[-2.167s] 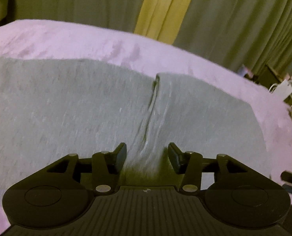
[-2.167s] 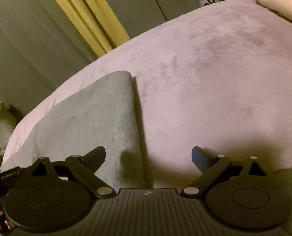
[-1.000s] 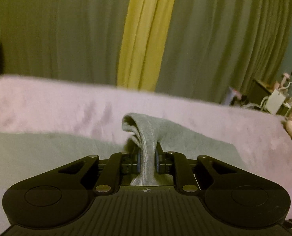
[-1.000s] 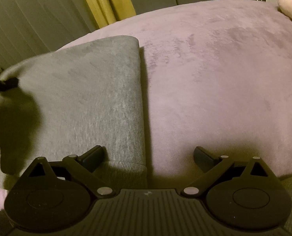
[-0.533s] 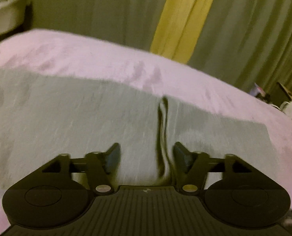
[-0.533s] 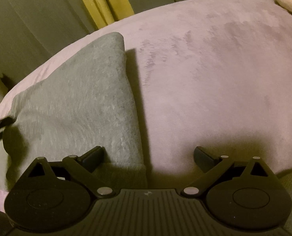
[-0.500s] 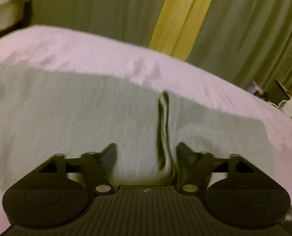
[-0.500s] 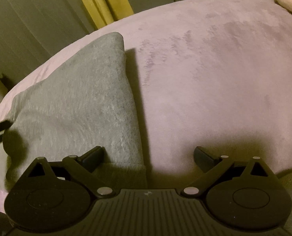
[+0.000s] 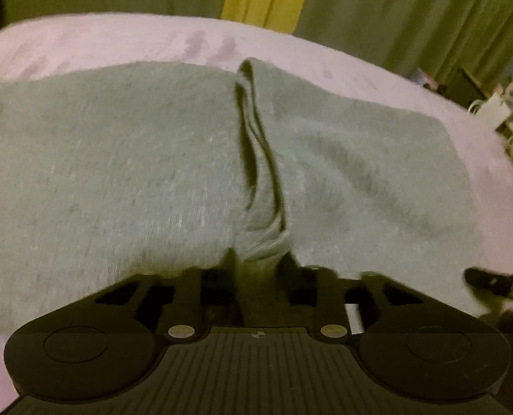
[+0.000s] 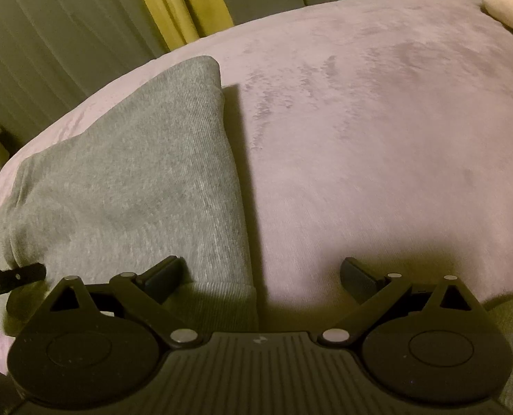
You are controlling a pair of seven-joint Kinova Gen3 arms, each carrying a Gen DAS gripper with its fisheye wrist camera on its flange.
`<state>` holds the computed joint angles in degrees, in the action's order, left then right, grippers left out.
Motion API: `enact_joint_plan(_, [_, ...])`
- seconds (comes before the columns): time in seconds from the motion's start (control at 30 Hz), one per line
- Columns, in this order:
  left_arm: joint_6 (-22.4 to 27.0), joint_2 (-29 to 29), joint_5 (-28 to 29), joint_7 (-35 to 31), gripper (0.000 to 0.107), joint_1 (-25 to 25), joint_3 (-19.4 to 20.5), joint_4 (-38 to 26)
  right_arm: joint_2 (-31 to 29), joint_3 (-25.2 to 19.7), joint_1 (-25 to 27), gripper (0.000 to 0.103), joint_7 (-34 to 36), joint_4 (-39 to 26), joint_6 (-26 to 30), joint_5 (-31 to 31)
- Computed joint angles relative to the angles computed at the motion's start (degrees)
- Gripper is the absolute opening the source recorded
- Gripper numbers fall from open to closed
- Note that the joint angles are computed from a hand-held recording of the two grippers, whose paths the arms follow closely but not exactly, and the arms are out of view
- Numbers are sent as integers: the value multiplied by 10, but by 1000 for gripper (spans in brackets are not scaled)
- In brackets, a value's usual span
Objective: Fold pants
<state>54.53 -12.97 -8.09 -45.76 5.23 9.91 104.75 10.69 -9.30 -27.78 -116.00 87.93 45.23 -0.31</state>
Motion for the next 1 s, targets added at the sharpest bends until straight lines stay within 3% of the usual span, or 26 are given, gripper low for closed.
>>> enact_joint_plan(0.1, [-25,-38,66,-14,15,17,-48,11,-8,1,1,98,-2,2,1,1])
enact_joint_plan(0.2, [-31,-80,136,-23,15,-1,-67,29,-21,4,-6,98,-24,12,-10,25])
enact_joint_plan(0.3, [-5,-79,182,8,16,-4,-108,40,-25,2,-2,98,-28,14,-14,26])
enact_joint_plan(0.33, [13,-66,180,15,17,-15,-104,32,-23,0,0,98,-25,12,-12,22])
enact_joint_plan(0.37, [22,-55,168,23,27,-31,-89,33,-20,-1,1,98,-20,9,-8,19])
enact_joint_plan(0.43, [10,-55,147,49,29,-38,-70,37,-16,-3,-2,98,-17,4,1,21])
enact_joint_plan(0.57, [-10,-64,63,95,67,-89,17,27,-21,-4,-16,98,-19,7,-3,47])
enact_joint_plan(0.6, [-2,-58,42,102,69,-95,30,17,-20,-5,-20,98,-21,5,0,54])
enact_joint_plan(0.73, [-37,-32,27,90,70,-72,-2,-1,-10,-5,-20,98,-18,2,7,47])
enact_joint_plan(0.83, [-60,14,-2,98,68,-74,-5,-27,-10,-4,-17,98,-18,4,6,37])
enact_joint_plan(0.93, [-46,72,-36,84,62,-55,-5,-73,-8,-4,-16,98,-18,4,5,34])
enact_joint_plan(0.97, [-36,90,-48,74,58,-42,-9,-89,-10,-4,-17,98,-19,6,4,35])
enact_joint_plan(1.0, [-26,111,-69,69,38,-36,-5,-106,-8,-4,-17,98,-17,5,3,35])
